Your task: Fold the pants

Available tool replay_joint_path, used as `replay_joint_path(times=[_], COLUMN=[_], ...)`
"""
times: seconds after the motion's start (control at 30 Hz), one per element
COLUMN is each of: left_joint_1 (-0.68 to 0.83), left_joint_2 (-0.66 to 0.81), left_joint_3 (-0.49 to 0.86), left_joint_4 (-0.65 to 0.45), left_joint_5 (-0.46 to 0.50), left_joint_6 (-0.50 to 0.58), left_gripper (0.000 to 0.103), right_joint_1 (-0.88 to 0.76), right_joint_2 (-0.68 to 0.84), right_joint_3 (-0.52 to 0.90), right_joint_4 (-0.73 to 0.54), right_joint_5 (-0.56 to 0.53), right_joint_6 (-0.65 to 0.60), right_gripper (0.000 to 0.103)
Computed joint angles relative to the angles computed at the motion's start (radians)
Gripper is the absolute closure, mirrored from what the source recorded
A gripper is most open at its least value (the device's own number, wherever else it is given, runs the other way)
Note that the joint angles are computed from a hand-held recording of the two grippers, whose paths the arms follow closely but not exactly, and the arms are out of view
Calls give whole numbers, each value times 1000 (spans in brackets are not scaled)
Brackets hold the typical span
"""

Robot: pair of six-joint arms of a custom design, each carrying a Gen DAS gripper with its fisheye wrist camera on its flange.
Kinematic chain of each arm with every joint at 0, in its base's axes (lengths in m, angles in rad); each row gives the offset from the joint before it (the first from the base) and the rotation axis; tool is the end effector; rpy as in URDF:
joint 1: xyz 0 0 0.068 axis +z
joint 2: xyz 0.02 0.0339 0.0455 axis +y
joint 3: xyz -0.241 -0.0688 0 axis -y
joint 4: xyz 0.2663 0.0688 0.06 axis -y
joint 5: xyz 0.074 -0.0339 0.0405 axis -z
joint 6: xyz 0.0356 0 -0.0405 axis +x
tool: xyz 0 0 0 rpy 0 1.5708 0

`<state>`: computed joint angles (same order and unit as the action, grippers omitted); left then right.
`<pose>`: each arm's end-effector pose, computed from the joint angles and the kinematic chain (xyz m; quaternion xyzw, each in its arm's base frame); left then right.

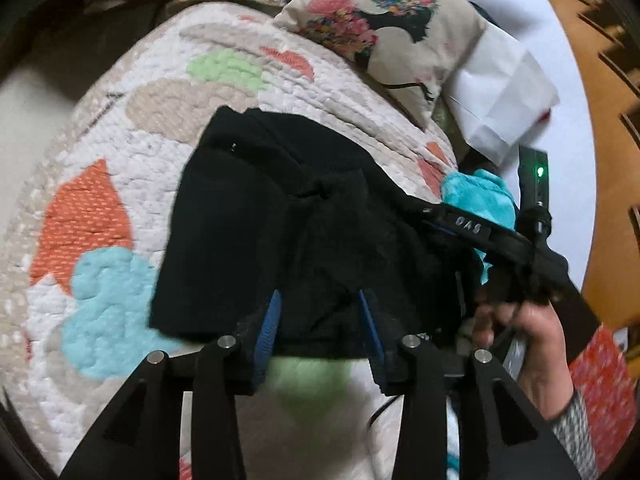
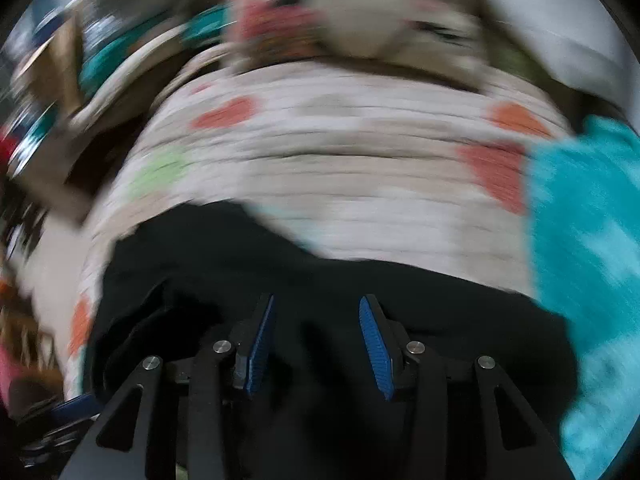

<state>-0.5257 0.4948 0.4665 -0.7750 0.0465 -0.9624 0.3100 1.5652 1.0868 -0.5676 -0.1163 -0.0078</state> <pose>0.1305 -0.0776 0.2015 -0.1923 0.9069 -0.2694 0.2608 0.3201 0.1069 0.1905 -0.1674 0.9496 0.0945 0.2476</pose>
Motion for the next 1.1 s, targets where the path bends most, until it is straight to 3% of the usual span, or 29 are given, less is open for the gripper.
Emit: replay_joint_path(times=[0.07, 0.2, 0.37, 0.43, 0.53, 0.6, 0.7, 0.9, 0.93, 1.0, 1.03, 1.1], left_joint_1=[2, 108, 199, 227, 253, 265, 279, 317, 317, 299, 286, 256], left_joint_2=[-51, -130, -130, -95, -57, -39, 12, 9, 10, 11, 5, -1], left_joint_3=[-2, -16, -15, -12, -16, -22, -43, -124, -137, -159, -166, -174], left_joint_4=[-55, -155, -212, -196, -164, -138, -72, 48, 69, 104, 113, 124], left_joint_5=[-24, -32, -60, -55, -41, -30, -12, 83, 96, 98, 87, 62], left_joint_6=[6, 3, 30, 53, 74, 91, 107, 127, 129, 130, 131, 149], left_gripper=[64, 64, 64, 64, 64, 63, 62, 56, 56, 53, 53, 53], right_joint_1=[-60, -82, 101, 164, 202, 146, 103, 92, 115, 164, 194, 258], right_joint_2=[-71, -166, -183, -146, -60, -71, -64, -141, -134, -93, -55, 28], right_joint_3=[-56, -100, -135, -139, -120, -138, -125, -110, -78, -7, 42, 132], right_joint_4=[45, 79, 73, 65, 3, -11, -59, -39, -49, -89, -102, -109], right_joint_5=[-20, -213, -306, -234, -26, -24, 73, -26, -56, -108, -132, -124], right_joint_6=[37, 74, 60, 45, 19, 36, 23, 21, 5, -14, -21, -28], right_gripper=[55, 55, 55, 59, 96, 99, 100, 98, 94, 67, 44, 37])
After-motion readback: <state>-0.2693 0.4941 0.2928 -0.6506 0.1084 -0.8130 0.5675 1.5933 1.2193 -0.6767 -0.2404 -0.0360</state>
